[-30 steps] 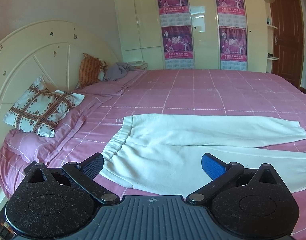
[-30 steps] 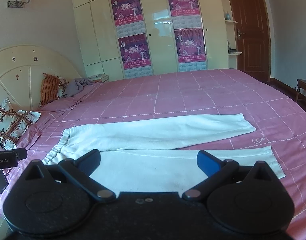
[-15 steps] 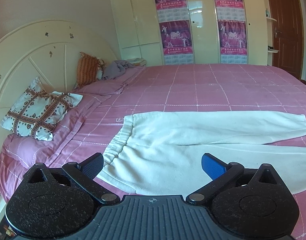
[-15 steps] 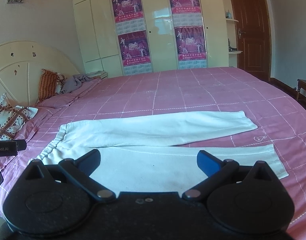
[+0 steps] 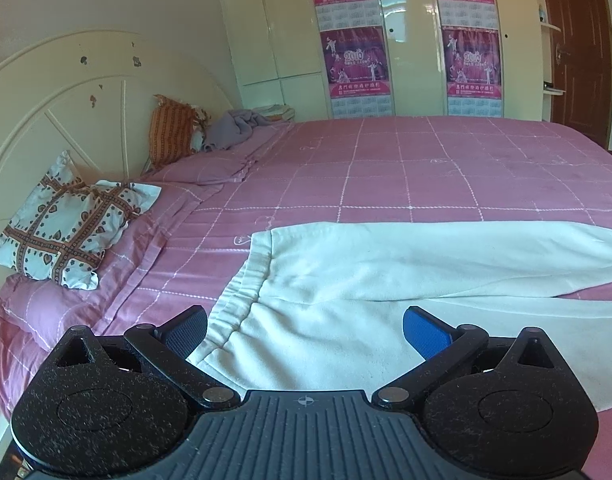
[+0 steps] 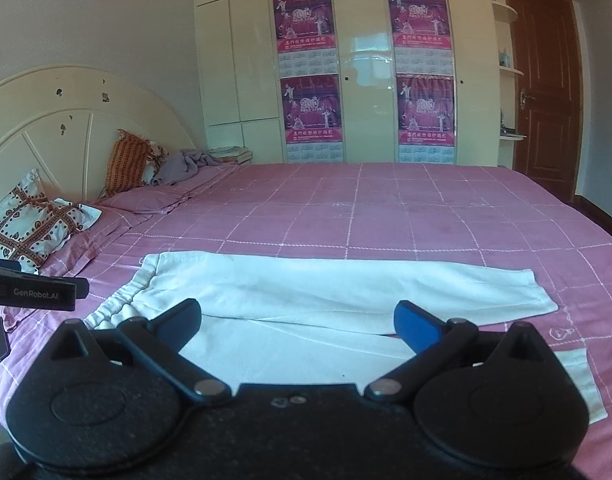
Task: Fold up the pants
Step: 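Move both tools toward the sweatpants waistband and leg hems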
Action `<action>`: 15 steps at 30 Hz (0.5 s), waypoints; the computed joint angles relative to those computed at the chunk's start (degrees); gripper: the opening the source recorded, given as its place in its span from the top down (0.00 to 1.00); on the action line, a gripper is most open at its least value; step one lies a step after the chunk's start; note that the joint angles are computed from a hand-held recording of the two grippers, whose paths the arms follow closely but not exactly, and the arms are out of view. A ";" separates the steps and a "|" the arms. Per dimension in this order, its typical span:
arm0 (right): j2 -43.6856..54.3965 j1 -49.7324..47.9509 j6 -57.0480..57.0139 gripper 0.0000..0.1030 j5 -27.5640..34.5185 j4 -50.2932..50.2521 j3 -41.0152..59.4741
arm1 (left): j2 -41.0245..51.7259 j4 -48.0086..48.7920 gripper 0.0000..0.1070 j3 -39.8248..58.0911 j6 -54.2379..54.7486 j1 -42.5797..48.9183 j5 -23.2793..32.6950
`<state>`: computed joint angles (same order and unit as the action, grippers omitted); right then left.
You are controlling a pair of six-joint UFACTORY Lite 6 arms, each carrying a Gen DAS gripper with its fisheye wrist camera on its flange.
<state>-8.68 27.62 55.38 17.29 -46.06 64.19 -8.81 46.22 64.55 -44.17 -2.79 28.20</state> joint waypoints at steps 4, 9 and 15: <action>7.14 -0.50 -6.52 0.00 -2.29 6.49 5.76 | 6.84 -5.16 0.04 5.45 6.06 3.88 -2.52; 17.35 -1.14 -16.53 0.00 -4.89 14.93 15.42 | 18.88 -8.66 0.04 16.23 11.40 8.11 -4.17; 33.31 -3.26 -45.02 0.06 -2.08 41.52 34.00 | 36.78 -14.08 0.04 35.28 18.53 11.76 -1.39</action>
<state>24.63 24.36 10.36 15.21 -4.54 98.19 27.97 32.14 99.82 -25.64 8.98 26.81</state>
